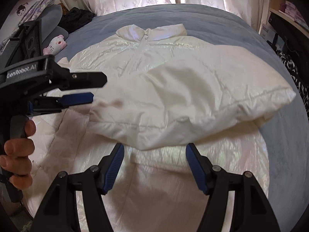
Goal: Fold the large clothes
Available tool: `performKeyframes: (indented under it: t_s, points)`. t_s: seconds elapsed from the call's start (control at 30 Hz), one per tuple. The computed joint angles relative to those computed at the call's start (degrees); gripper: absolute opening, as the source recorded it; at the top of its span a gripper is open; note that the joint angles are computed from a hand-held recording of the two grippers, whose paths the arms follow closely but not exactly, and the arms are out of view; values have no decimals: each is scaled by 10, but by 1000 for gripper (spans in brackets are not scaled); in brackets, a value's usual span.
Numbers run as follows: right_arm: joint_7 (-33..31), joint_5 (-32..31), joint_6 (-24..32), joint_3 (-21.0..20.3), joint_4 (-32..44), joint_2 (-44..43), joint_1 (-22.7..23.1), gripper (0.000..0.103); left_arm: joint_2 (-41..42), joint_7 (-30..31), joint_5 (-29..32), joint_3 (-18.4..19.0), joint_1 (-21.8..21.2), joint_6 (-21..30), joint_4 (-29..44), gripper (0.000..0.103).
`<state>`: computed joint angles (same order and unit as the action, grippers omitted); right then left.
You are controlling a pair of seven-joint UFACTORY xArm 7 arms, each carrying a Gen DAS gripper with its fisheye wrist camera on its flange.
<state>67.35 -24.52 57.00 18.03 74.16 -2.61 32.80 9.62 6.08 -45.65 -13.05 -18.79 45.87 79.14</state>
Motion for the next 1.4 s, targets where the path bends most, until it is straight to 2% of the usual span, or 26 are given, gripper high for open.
performKeyframes:
  t_s: [0.47, 0.67, 0.77, 0.8, 0.83, 0.87, 0.9, 0.97, 1.1, 1.2, 1.3, 1.4]
  points:
    - [10, 16, -27, 9, -24, -20, 1, 66, -42, 16, -60, 8, -3, 19, -74, 60]
    - [13, 19, -31, 11, -27, -17, 1, 66, -9, 18, -86, 3, -6, 20, -45, 60]
    - [16, 17, -30, 11, -29, -19, 1, 66, 22, 8, -72, -5, -13, 15, -11, 59]
    - [17, 16, -27, 11, -29, -20, 1, 66, 32, -1, -55, -8, -19, 5, 2, 47]
    - [19, 14, -24, 12, -28, -20, 1, 66, 42, -20, -24, -8, -27, -2, 19, 24]
    - [21, 13, -20, 11, -28, -22, 0, 66, 49, -38, 8, -8, -34, -7, 36, 15]
    - [23, 13, -18, 11, -29, -25, -1, 66, 59, -55, 44, -7, -41, -6, 58, 11]
    - [30, 7, -11, 12, -35, -37, -4, 66, 68, -85, 128, -1, -58, -22, 106, 8]
    - [46, -13, 9, 17, -46, -63, -17, 66, 61, -100, 244, 10, -69, -82, 164, 7]
    - [61, -28, 31, 21, -58, -82, -31, 66, 62, -101, 302, 18, -63, -101, 199, 7]
    - [80, -31, 52, 19, -81, -105, -53, 66, 80, -130, 370, 37, -63, -91, 232, 7]
    - [91, -23, 51, 11, -110, -127, -76, 66, 117, -157, 408, 50, -55, -52, 266, 8]
